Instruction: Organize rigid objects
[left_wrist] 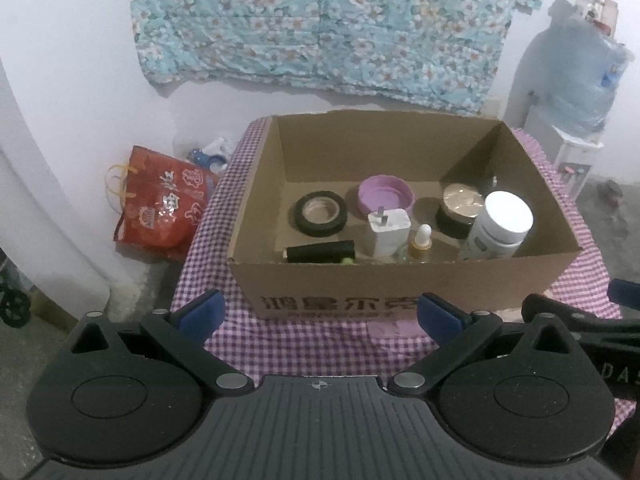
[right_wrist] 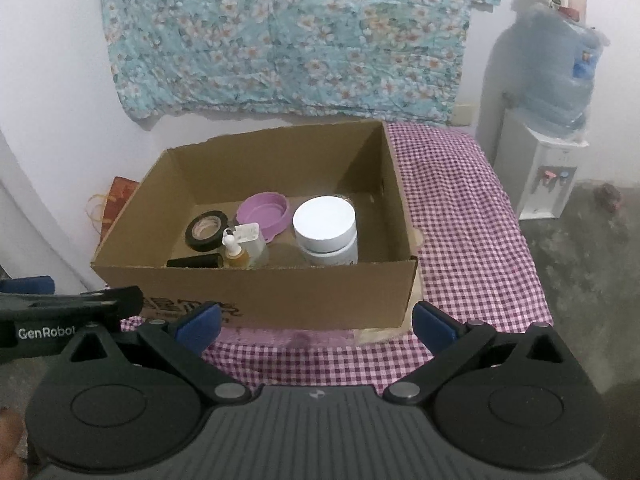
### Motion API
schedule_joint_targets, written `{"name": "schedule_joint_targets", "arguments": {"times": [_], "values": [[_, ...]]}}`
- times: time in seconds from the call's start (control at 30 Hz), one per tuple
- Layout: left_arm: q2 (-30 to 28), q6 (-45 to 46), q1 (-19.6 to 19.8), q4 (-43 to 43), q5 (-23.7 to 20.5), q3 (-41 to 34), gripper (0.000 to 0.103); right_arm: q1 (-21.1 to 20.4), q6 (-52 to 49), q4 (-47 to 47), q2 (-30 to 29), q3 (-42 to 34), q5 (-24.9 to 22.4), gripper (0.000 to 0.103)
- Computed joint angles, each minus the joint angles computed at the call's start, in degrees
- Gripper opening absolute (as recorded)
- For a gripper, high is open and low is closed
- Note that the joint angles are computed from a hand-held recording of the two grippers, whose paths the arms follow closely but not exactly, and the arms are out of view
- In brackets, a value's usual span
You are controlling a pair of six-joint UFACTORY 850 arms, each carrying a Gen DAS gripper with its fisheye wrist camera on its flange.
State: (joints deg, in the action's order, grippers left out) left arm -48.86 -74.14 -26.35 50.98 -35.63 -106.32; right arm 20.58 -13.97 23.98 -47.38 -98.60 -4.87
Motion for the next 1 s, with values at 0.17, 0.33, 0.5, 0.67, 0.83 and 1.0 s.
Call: {"name": "schedule_joint_targets", "arguments": {"times": [0.17, 0.33, 0.5, 0.67, 0.83, 1.0], "values": [[-1.0, 0.5, -0.2, 0.3, -1.1, -1.5, 0.103, 0.0, 8.6, -8.7, -1.0, -1.7, -0.7, 0.103], [-1.7, 1.3, -0.2, 0.3, -1.4, -2.6, 0.103, 0.0, 16.1, -15.9, -1.6, -2.8, -1.6, 0.103], [-2.3, 1.6, -0.3, 0.2, -1.9, -3.7, 0.103, -0.2, 18.4, -17.8, -1.9, -3.5, -2.0, 0.103], [-2.3, 1.9, -0.2, 0.0, -1.8, -3.7, 0.103, -0.2, 18.4, -17.9, -2.0, -3.6, -2.2, 0.103], [-2.2, 1.8, -0.1, 0.2, -1.6, -3.5, 0.102, -0.2, 18.7, -18.2, -2.1, -4.0, -2.2, 0.103], [-2.2, 1.9, -0.2, 0.0, -1.6, -3.6, 0.102, -0.2, 19.0, -18.6, -2.2, -4.1, -2.3, 0.103]]}}
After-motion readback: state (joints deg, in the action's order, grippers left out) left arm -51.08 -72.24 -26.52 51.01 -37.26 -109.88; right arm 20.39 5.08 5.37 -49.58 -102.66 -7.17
